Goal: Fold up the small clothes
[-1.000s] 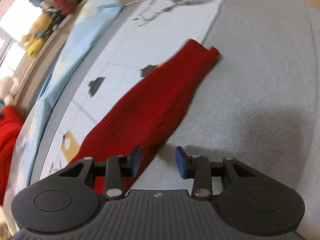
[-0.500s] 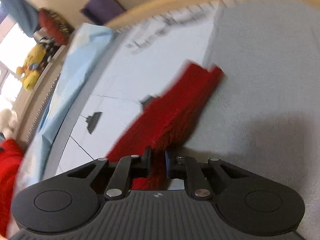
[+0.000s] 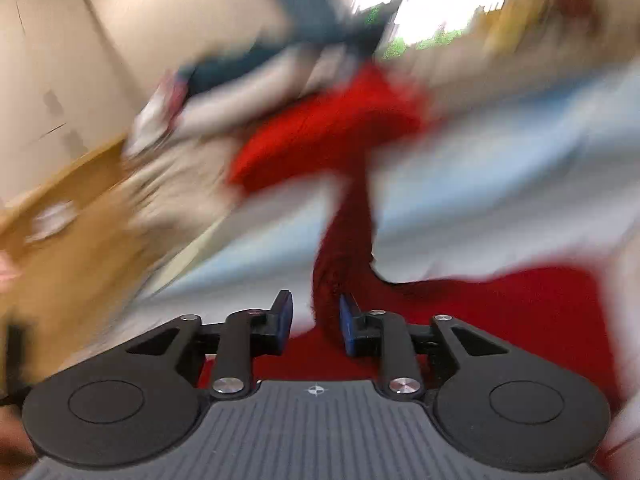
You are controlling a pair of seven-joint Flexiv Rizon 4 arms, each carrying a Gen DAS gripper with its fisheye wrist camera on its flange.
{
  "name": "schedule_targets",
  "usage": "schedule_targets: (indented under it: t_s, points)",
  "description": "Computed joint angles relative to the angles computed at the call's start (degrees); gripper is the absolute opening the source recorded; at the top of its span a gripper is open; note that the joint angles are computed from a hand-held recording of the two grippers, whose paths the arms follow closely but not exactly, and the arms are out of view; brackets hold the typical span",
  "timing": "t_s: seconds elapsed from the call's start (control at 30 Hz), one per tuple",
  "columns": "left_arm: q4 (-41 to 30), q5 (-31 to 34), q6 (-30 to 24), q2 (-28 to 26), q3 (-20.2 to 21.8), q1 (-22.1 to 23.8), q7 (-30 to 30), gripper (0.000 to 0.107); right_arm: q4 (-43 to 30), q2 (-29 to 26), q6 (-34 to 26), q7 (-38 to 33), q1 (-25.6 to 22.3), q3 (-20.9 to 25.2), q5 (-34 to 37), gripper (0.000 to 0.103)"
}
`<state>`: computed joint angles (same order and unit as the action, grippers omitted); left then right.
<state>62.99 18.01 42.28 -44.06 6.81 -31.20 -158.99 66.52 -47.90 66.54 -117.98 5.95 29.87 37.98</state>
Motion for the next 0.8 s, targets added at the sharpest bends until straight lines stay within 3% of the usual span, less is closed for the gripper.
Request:
schedule_targets:
  t_s: [0.13, 0.23, 0.3, 0.37, 0.43, 0.5, 0.7, 0.8]
  points:
    - [1.68, -0.62, 2.32, 0.69, -0.19, 0.89, -0.98, 0.062, 3.08, 4.02, -7.49, 24.1, 6.81, -13.16, -10.47, 0.027]
    - [2.44, -0.63, 4.05, 0.66, -0.08, 1.12, -1.15, 0.034, 4.95, 6.55, -8.5, 38.28, 7.5, -18.46, -15.29, 0.031]
    - [3.16, -1.11, 5.54, 0.48, -0.27, 1.48, -1.27, 0.017, 6.78, 7.45, -4.19, 40.1, 4.96, -17.49, -14.31, 0.031]
    - [4.1, -2.07, 7.97, 0.11, -0.62, 2.01, -1.73, 0.014, 9.81, 8.16, 0.13, 41.37, 3.85, -17.86, -15.41, 0.032]
    - [4.94, -3.43, 10.58, -0.53, -0.99, 2.61, -2.2, 0.014, 11.57, 8.15, -0.26, 47.04, 5.17, -20.84, -19.0, 0.034]
    - [5.66, -5.7, 13.26, -1.58, -1.71, 3.52, -2.59, 0.014, 10.66, 7.3, -2.83, 51.47, 3.76, -20.05, -19.15, 0.034]
    - [7.43, -13.98, 22.49, -5.63, -3.54, 6.07, -3.82, 0.023, 7.06, 4.33, -3.73, 49.74, 0.95, -15.6, -22.86, 0.034]
    - [7.04, -17.45, 24.36, -7.92, -3.04, 6.24, -4.74, 0.027, 5.36, 3.41, -5.75, 49.61, 0.43, -15.02, -23.65, 0.034]
